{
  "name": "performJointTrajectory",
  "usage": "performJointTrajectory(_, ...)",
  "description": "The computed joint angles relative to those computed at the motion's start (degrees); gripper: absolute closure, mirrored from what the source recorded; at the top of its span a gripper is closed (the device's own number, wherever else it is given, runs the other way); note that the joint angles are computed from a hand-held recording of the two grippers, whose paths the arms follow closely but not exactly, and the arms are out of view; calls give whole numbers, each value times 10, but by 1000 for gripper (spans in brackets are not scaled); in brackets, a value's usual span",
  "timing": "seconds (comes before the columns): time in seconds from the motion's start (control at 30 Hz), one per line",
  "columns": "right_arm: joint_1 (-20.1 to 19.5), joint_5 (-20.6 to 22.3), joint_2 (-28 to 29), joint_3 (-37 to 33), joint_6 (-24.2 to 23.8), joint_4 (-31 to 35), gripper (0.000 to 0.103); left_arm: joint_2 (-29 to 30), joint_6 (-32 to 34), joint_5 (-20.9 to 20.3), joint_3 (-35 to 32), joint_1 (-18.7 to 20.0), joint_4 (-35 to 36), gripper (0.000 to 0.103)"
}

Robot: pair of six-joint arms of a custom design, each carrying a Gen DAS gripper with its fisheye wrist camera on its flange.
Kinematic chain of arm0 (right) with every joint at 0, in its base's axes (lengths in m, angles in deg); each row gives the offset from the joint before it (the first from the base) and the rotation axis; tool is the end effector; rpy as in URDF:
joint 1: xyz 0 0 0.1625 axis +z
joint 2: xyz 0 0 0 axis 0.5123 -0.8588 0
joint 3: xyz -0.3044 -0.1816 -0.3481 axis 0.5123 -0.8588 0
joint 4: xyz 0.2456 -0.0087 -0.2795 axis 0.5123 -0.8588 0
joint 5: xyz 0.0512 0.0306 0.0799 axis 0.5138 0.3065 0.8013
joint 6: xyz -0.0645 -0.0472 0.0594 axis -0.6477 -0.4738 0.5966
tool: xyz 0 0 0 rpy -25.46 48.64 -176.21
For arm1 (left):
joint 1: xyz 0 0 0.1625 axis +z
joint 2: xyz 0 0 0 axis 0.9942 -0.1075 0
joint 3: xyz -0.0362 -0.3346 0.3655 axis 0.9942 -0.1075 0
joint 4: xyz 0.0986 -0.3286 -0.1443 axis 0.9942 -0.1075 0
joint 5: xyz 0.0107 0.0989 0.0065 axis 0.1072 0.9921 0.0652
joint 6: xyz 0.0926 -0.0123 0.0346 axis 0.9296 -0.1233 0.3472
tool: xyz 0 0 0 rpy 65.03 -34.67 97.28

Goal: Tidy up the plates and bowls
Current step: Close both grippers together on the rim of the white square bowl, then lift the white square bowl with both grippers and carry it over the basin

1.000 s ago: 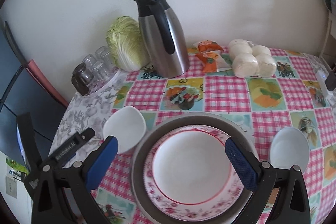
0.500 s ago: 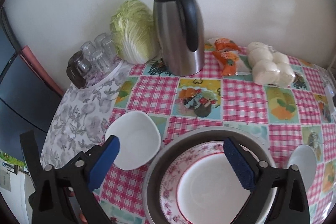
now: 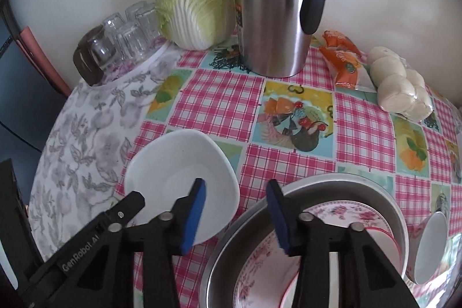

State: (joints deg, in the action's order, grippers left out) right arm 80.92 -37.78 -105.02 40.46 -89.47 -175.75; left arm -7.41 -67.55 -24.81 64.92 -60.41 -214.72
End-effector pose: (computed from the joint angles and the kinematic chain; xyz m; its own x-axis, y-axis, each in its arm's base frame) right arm 0.2643 -0.4514 0.2183 -0.6575 -0.5047 0.5594 -0.5854 0.8097 0.0424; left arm -0.2791 -0.3427 0.1165 -0.6831 -0.7302 -0.0150 -0.4556 0.4420 -0.7727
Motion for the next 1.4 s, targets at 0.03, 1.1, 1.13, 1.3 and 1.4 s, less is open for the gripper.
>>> performJointTrajectory(0.03, 1, -6, 5, 0, -3, -5, 65, 2, 6, 0, 2, 2, -11, 40)
performJointTrajectory(1.1, -8, -22, 45, 3, -36, -34, 91, 54, 86, 5, 25, 23, -163, 80)
performJointTrajectory(1.13, -8, -18, 43, 4, -35, -33, 91, 51, 87, 2, 24, 22, -159, 80)
performJointTrajectory(1.3, -4, -6, 27, 6, -28, -20, 92, 36, 83, -1, 15, 12, -123, 82)
performJointTrajectory(1.4, -4, 7, 12, 6, -20, -13, 92, 27, 83, 4, 0, 2, -87, 82)
